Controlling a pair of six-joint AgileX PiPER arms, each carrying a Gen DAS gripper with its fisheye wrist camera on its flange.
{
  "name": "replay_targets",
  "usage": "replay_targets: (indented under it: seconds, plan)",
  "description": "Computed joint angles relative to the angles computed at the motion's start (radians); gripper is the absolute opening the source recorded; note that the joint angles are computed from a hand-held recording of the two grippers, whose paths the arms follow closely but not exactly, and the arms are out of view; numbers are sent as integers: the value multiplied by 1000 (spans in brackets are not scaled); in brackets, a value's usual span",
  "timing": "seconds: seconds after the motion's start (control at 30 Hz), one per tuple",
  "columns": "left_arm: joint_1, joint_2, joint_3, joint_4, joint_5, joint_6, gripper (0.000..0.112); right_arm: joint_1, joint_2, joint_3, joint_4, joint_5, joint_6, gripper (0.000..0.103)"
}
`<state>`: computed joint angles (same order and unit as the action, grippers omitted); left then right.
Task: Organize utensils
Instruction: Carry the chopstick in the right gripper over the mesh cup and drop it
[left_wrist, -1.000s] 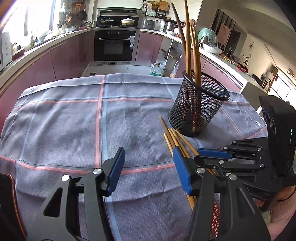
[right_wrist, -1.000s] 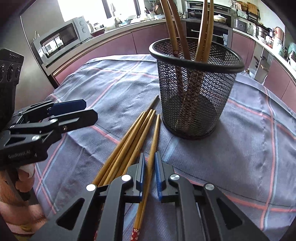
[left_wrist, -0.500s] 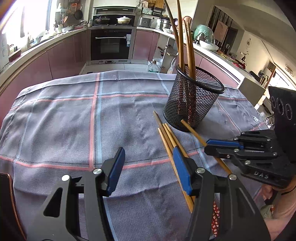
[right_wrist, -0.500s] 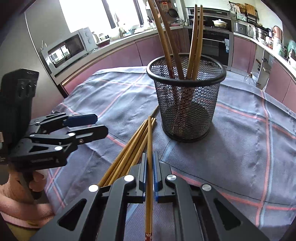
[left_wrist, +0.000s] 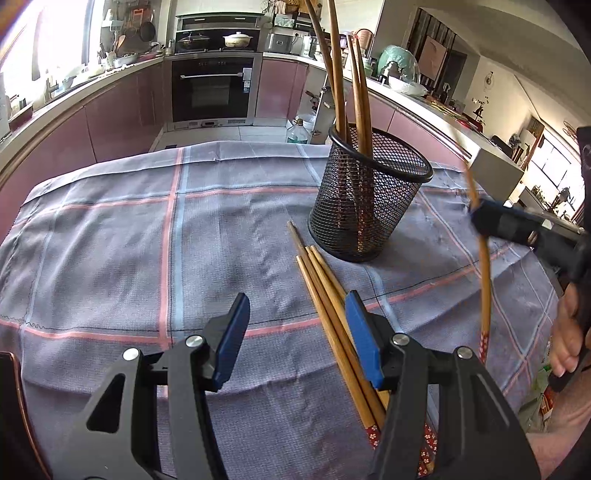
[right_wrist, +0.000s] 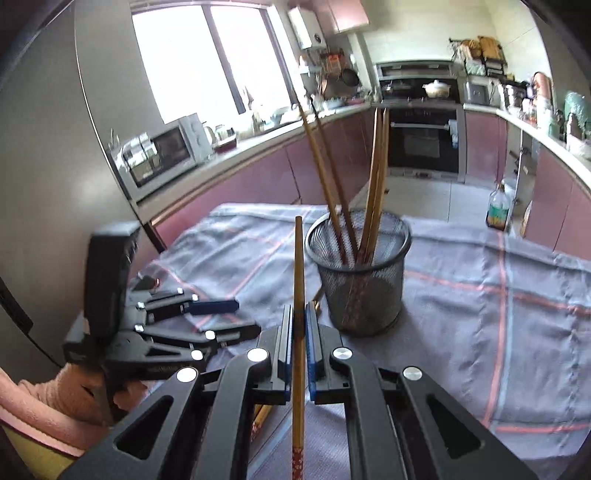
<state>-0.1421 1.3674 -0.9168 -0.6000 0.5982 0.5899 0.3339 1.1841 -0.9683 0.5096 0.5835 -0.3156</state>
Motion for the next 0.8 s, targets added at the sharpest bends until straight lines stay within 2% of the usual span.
replay_targets:
  seconds: [0.3,0.8]
  plan:
    - [-9,2,-3,-7,-4,6,52,-66,-46,-72,56,-39,-48,5]
    - [-15,12,1,-19,-2,18,50,-124,16,-303,48,-77,-57,5]
